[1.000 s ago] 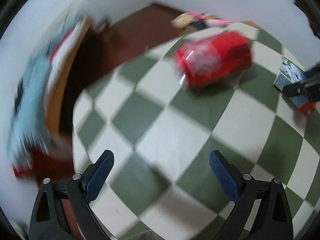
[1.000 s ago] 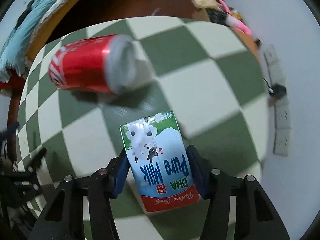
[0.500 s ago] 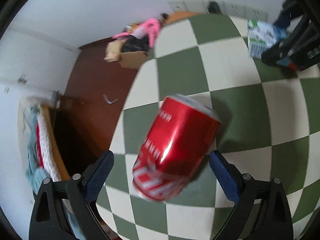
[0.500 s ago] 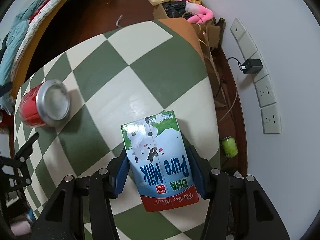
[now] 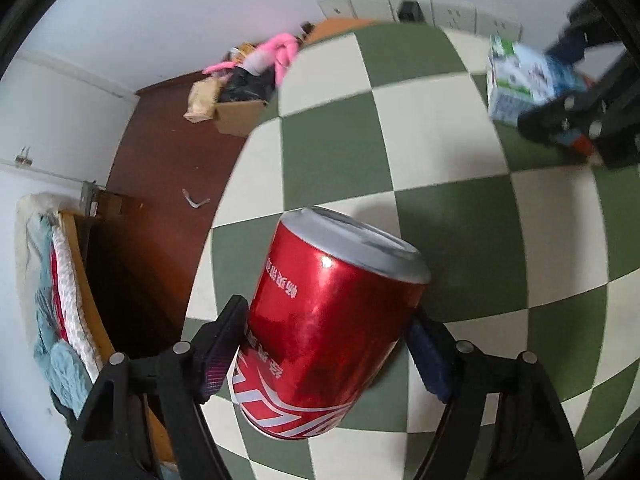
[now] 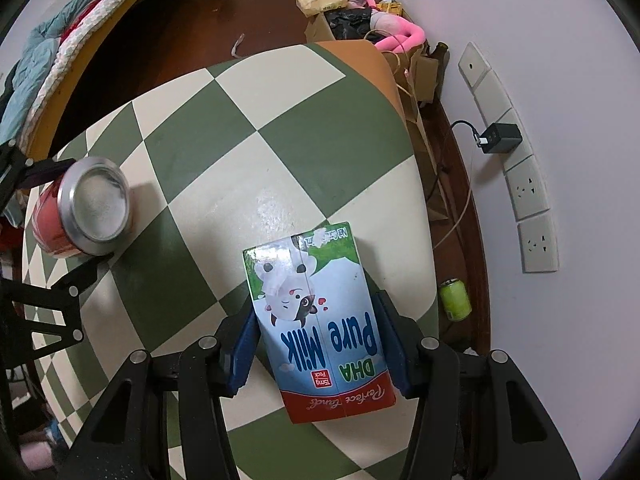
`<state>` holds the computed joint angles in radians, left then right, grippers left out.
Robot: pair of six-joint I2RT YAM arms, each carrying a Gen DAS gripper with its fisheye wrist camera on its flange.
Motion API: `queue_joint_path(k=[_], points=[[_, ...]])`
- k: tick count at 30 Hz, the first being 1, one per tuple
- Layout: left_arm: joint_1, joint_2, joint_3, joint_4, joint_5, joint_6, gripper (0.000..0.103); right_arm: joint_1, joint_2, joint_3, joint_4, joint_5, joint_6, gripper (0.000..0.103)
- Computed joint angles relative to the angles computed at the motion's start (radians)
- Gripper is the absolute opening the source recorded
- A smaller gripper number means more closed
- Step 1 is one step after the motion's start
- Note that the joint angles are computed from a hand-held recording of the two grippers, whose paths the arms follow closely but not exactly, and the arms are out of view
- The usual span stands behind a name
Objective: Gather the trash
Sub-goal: 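Carry the can and milk carton over the bin and open both tools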
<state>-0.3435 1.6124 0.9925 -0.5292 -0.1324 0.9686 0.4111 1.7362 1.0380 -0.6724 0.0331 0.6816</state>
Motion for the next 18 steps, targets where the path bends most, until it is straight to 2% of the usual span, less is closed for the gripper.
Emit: queue_joint_path(k=[3,7,12,15,18], points=[[0.029,-0.091,-0.039,-0.019,0.042,-0.031,0.074,0.034,-0.041,-0.025,0.007,0.022,0.030,0.056],[0.086,-0.265,-0.092,-0.100,0.128,-0.098,0.074,0.114,-0.122,-0.065,0.022,0.054,0.112,0.056],[0.181,-0.456,-0.124,-0.189,0.222,-0.137,0.074,0.281,-0.180,-0.041,-0.016,0.148,0.237,0.056],[0.301,-0.556,-0.107,-0.271,0.308,-0.148,0.074,0.386,-0.192,0.003,-0.061,0.210,0.315,0.056],[0.500,-0.618,-0.054,-0.380,0.440,-0.099,0.074,0.497,-0.198,0.065,-0.119,0.276,0.405,0.056]])
